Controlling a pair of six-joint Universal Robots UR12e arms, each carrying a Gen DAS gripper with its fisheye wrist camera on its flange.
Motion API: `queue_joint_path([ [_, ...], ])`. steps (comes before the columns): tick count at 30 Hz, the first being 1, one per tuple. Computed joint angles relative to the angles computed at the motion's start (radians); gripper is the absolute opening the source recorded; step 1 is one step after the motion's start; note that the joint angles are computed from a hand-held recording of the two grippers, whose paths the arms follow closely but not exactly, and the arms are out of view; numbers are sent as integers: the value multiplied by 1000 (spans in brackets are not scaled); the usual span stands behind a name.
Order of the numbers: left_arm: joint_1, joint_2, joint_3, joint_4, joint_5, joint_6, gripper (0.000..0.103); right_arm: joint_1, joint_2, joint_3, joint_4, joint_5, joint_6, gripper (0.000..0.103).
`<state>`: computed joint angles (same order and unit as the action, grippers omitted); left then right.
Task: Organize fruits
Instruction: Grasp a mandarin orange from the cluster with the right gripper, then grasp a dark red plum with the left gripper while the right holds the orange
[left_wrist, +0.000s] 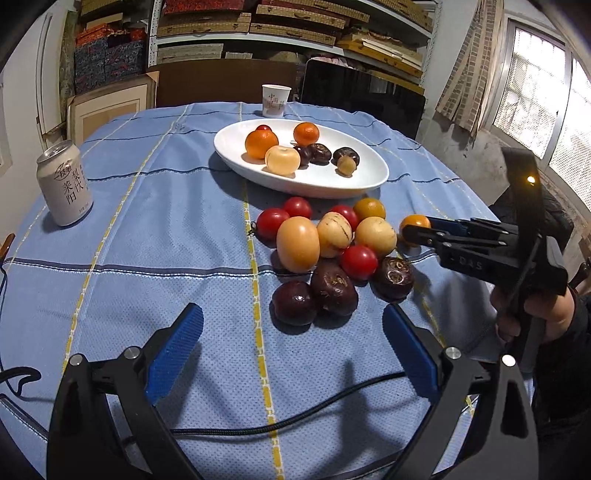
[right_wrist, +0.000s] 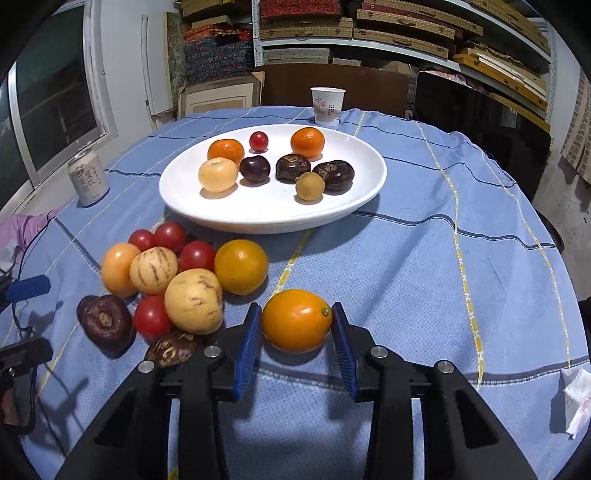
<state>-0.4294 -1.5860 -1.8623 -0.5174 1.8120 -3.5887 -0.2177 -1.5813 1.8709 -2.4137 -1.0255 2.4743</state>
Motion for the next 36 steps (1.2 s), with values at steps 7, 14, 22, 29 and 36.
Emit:
queue_joint_path([
  [7,-17,-22,40,-93,82,47,95,-78,-85,56,98,135,-74,39],
  [14,-7,-35,62,-190,127,19,95,-123,-111,79,197,210,-108,39],
  [22,9,-65,94,-231,113,48,97,-130,-116,83,202,229,-110,39],
  [29,13,-57,83,-219,114,55,97,-134,-114,75,239,237,-123,39],
  [36,23,-26,59,-227,136,36,99,-142,-110,74,248,263,-124,39],
])
